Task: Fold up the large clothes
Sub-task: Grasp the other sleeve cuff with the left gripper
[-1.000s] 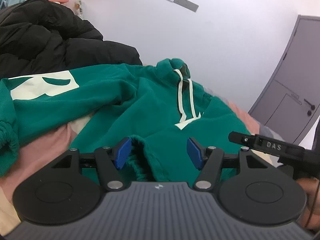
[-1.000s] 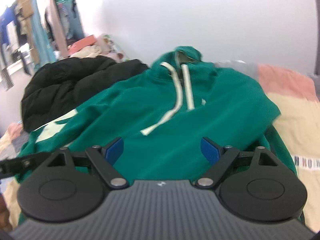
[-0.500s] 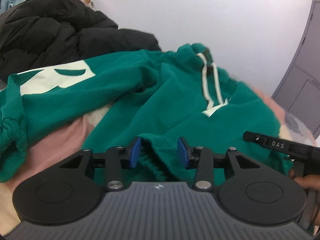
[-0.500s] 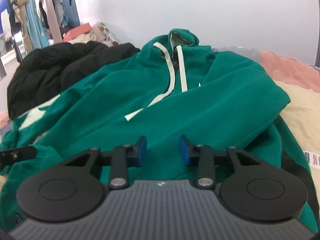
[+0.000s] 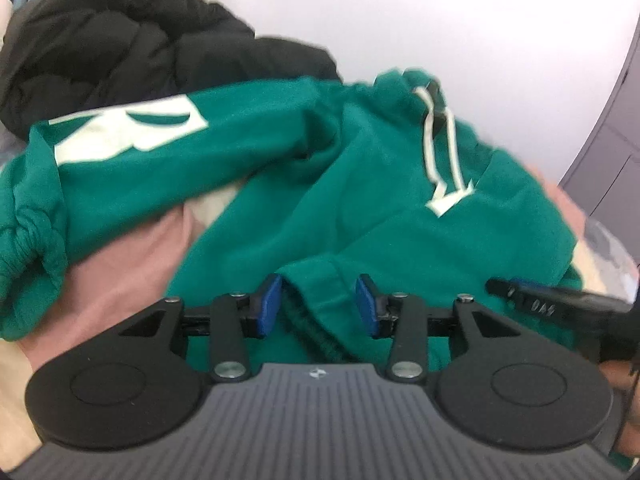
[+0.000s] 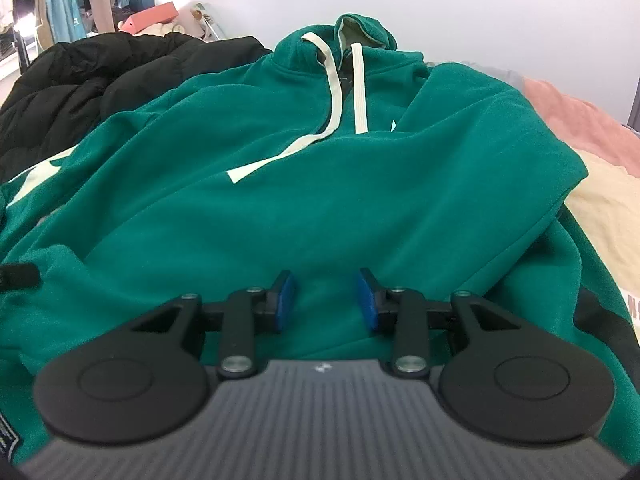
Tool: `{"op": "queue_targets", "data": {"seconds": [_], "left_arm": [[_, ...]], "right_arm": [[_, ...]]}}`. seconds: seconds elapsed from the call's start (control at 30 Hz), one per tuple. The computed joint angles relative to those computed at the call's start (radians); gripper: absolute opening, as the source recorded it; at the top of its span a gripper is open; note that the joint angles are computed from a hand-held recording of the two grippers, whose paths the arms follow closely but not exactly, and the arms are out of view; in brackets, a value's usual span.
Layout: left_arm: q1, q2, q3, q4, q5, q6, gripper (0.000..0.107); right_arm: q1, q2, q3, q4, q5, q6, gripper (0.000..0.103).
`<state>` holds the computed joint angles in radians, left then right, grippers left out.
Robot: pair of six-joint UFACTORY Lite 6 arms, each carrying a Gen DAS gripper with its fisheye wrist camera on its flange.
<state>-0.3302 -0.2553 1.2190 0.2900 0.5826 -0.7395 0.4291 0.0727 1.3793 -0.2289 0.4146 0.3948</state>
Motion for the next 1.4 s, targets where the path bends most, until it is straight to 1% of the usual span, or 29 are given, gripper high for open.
{"op": "queue_targets", "data": {"seconds": [0.07, 0.1, 0.23, 0.37, 0.5, 0.63, 0.7, 0.83, 0.9, 0.97, 1.0, 1.03, 1.1, 1.17, 1.2, 1.23, 1.3, 1.37, 1.4], "left_arm": [[0.0, -0.025, 0.003, -0.006, 0.002, 0.004, 0.051], [-0.001, -0.037, 0.005, -0.003, 0.003, 0.002, 0.054], [-0.015, -0.067, 0.022, 0.08, 0.033, -0.052, 0.061], [0.067, -0.087, 0.046, -0.011, 0.032, 0.083, 0.064], [0.218, -0.098, 0.075, -0.169, 0.047, 0.298, 0.065], [0.349, -0.07, 0.12, -0.229, 0.092, 0.434, 0.065], [0.421, -0.052, 0.141, -0.271, 0.094, 0.511, 0.066], [0.616, 0.011, 0.185, -0.512, 0.107, 0.761, 0.07], [0.688, 0.051, 0.207, -0.562, 0.121, 0.829, 0.07], [0.742, 0.071, 0.198, -0.582, 0.118, 0.884, 0.073], [0.774, 0.078, 0.186, -0.623, 0.114, 0.948, 0.078], [0.804, 0.077, 0.167, -0.666, 0.109, 1.018, 0.08], [0.857, 0.055, 0.129, -0.707, 0.111, 1.038, 0.081], [0.908, 0.027, 0.102, -0.836, 0.144, 1.102, 0.083], [0.907, 0.013, 0.092, -0.861, 0.144, 1.122, 0.084], [0.888, 0.001, 0.082, -0.844, 0.128, 1.114, 0.086], [0.813, 0.003, 0.086, -0.726, 0.097, 1.031, 0.086], [0.774, 0.022, 0.085, -0.686, 0.098, 1.02, 0.086], [0.751, 0.033, 0.086, -0.635, 0.099, 0.991, 0.086]], "right_arm": [[-0.002, -0.021, -0.014, 0.016, 0.004, -0.007, 0.037], [-0.006, -0.029, -0.019, 0.027, 0.006, -0.014, 0.037], [0.001, -0.066, -0.046, 0.014, 0.012, 0.012, 0.037], [0.005, -0.087, -0.064, -0.012, 0.009, 0.036, 0.037], [0.004, -0.094, -0.07, -0.028, 0.01, 0.059, 0.037], [0.021, -0.085, -0.057, -0.081, 0.024, 0.107, 0.037], [0.035, -0.079, -0.052, -0.127, 0.031, 0.147, 0.037], [0.042, -0.076, -0.057, -0.158, 0.027, 0.162, 0.038], [0.044, -0.084, -0.073, -0.17, 0.017, 0.164, 0.038], [0.042, -0.087, -0.078, -0.166, 0.012, 0.15, 0.038], [0.042, -0.084, -0.073, -0.164, 0.015, 0.147, 0.038], [0.043, -0.081, -0.069, -0.167, 0.017, 0.15, 0.038], [0.048, -0.075, -0.064, -0.182, 0.018, 0.162, 0.038], [0.057, -0.059, -0.052, -0.195, 0.018, 0.165, 0.038], [0.06, -0.047, -0.039, -0.194, 0.021, 0.162, 0.038], [0.066, -0.034, -0.025, -0.194, 0.026, 0.163, 0.039], [0.081, -0.01, -0.003, -0.215, 0.033, 0.172, 0.04], [0.086, 0.008, 0.012, -0.234, 0.035, 0.176, 0.041], [0.086, 0.014, 0.018, -0.232, 0.037, 0.176, 0.041]]}}
